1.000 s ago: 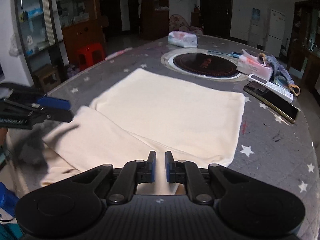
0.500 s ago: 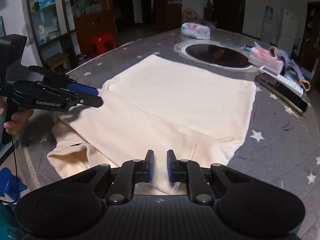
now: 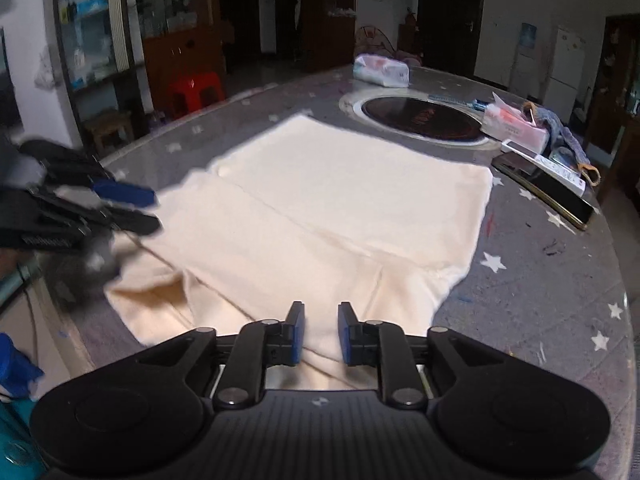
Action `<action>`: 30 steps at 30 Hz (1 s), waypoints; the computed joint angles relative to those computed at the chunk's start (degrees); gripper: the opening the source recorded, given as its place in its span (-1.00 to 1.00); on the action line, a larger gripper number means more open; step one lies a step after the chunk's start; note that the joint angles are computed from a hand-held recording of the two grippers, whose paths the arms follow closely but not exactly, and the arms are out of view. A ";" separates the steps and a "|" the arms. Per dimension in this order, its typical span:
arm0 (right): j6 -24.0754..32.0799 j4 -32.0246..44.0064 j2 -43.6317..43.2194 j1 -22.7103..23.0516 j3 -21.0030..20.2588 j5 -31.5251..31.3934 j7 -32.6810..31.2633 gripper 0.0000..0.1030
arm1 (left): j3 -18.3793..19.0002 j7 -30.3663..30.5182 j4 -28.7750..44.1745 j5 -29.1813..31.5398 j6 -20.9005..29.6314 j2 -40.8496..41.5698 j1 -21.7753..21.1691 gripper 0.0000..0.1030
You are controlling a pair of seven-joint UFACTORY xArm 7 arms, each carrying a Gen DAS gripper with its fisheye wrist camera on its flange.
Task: Fold clothes
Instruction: 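Grasp the side edge of the cream shirt with both grippers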
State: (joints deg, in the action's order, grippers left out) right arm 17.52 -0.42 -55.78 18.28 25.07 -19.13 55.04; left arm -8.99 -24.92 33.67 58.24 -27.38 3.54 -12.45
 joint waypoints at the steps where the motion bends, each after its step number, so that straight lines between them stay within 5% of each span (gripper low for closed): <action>1: -0.69 -0.44 -0.01 -0.27 0.15 -0.11 0.22 -0.65 | -1.13 -0.11 -0.07 -0.11 0.07 0.24 1.30 -0.34; 7: 3.35 0.28 -2.70 2.97 -2.35 0.68 -2.25 -0.61 | 1.92 -4.59 -1.65 10.26 -4.37 -3.55 1.68 -0.20; 12: 10.11 1.60 -5.57 7.77 -2.61 1.37 -5.94 -0.33 | 2.36 11.19 -7.80 6.19 -9.33 -5.51 0.26 0.00; 16: 14.61 2.14 -7.24 11.35 -2.95 2.45 -8.37 -0.18 | 0.56 26.13 -11.42 -6.58 -10.15 -3.95 -2.62 0.00; 19: 17.33 2.26 -8.38 13.71 -2.55 3.29 -9.17 -0.05 | 0.63 25.57 -10.87 -7.28 -10.66 -2.85 -3.23 -0.13; 23: 18.78 2.02 -8.92 16.43 -1.53 3.59 -10.02 0.11 | 0.51 24.46 -9.98 -7.47 -12.06 -1.94 -3.34 -0.67; 27: 16.47 2.30 -5.96 15.92 1.92 0.75 -9.72 0.32 | 0.71 15.46 -6.92 -3.69 -10.81 -2.11 -2.85 -0.82; 30: 10.92 2.15 -3.10 13.05 3.90 -2.48 -8.73 0.29 | 0.81 6.40 -2.56 1.78 -10.00 -0.76 -2.14 -0.84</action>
